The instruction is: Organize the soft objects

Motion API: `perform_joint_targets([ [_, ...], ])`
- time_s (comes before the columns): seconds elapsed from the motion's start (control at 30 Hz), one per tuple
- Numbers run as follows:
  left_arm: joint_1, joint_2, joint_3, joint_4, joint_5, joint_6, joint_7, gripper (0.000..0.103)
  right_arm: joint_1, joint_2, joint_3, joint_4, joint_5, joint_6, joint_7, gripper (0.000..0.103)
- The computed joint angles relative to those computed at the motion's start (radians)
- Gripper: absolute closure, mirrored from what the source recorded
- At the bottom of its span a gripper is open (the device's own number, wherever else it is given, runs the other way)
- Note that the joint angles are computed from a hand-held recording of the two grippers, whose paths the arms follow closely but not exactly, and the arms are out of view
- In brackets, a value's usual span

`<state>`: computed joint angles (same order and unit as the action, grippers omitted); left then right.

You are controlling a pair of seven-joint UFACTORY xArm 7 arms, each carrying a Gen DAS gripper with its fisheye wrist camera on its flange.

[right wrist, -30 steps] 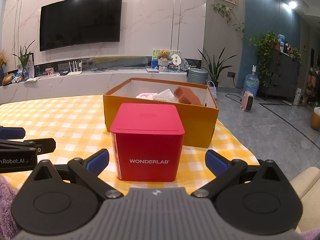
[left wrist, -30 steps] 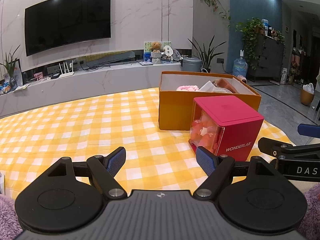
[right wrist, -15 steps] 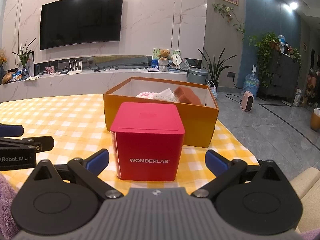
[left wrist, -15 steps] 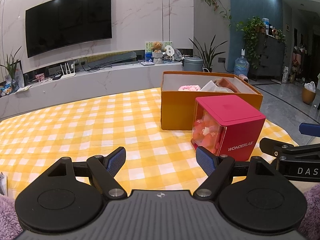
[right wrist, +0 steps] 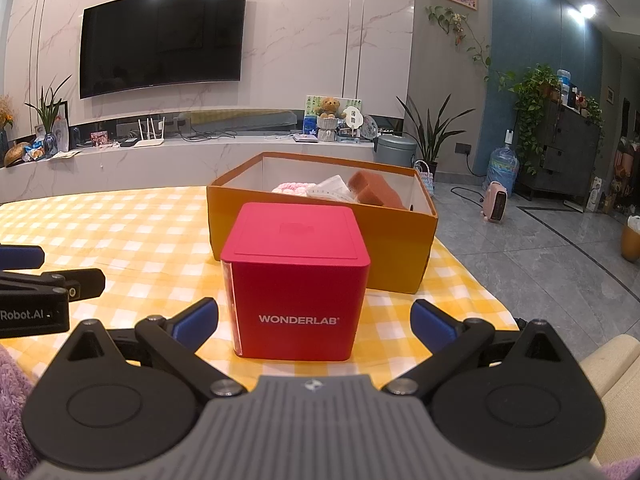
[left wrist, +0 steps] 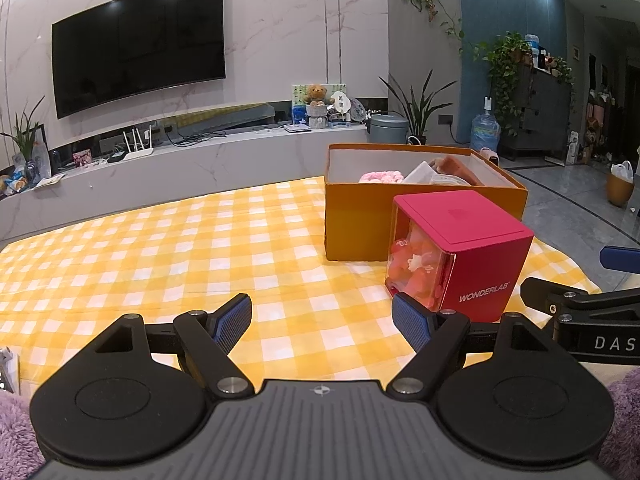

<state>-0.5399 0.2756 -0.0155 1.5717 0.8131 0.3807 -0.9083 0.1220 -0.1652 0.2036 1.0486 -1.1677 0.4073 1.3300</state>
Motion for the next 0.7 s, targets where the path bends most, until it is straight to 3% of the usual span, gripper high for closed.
perform_joint_targets([
  [0.7, -0.001, -0.003, -0.002, -0.004, -0.007, 0.010, 0.005, 0.010, -0.001, 0.005, -0.005, -0.003, 0.004, -0.006, -0.006, 0.003],
])
